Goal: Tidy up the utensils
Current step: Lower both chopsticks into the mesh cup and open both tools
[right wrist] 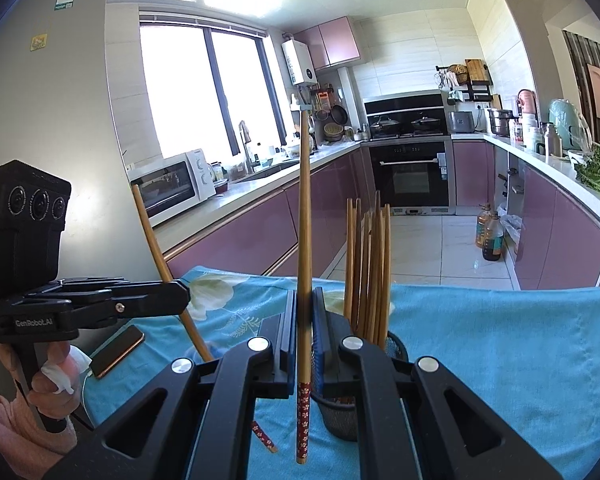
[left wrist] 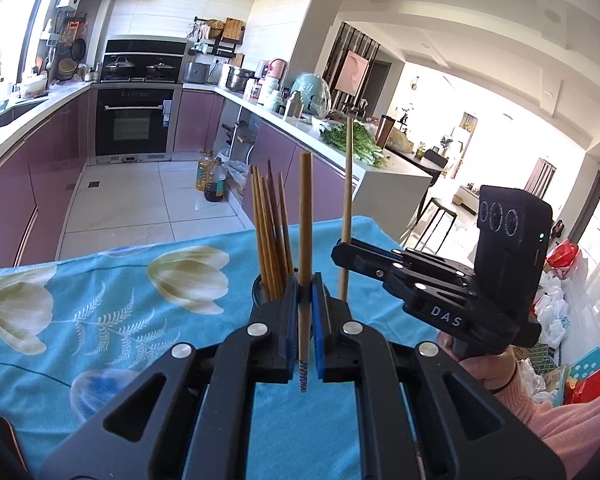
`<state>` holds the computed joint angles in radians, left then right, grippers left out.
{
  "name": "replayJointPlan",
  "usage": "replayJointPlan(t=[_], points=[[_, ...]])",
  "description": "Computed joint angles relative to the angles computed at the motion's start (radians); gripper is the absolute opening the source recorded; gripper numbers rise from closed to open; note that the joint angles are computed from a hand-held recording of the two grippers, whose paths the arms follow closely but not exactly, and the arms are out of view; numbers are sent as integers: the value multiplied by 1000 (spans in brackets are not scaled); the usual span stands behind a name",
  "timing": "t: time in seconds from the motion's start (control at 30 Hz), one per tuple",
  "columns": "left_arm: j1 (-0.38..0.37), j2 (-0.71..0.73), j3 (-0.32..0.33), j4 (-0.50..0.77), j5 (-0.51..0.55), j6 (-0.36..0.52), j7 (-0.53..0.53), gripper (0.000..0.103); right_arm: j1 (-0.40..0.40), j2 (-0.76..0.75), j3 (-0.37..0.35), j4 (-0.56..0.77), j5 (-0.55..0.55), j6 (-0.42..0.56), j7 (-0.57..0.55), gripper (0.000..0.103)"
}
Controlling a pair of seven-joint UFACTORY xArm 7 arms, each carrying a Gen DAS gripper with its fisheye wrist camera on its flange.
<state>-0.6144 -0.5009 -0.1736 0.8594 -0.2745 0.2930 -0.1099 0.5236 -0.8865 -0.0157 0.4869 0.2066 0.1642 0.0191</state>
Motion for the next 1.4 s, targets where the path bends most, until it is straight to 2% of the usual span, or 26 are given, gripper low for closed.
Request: replayJointPlan(t=[0.3, 0.43, 0.57, 0.63, 0.8, 1.03, 1.4], points=[[3, 43, 7, 84, 7, -45, 15, 7, -7, 61, -20, 54, -5, -47, -11, 6], [20, 71, -5, 122, 22, -62, 5, 7, -4, 94, -27, 78, -7, -66, -15, 6], [64, 97, -42, 147, 66, -78, -32, 7, -23, 121, -21, 89, -14, -83, -11, 6], [63, 118, -43, 161, 76, -80, -37, 7, -42, 141, -8, 94, -20, -96, -2, 6], [97, 173, -79, 193, 132, -56, -84, 7, -64, 178, 1, 96, -34, -112, 15, 6], [80, 235, -75, 217, 136, -14, -85, 7, -74, 200, 6, 85, -43, -106, 32, 6], [98, 281, -87, 244, 175, 23, -101, 7, -106, 203, 29, 59, -62, -89, 56, 6]])
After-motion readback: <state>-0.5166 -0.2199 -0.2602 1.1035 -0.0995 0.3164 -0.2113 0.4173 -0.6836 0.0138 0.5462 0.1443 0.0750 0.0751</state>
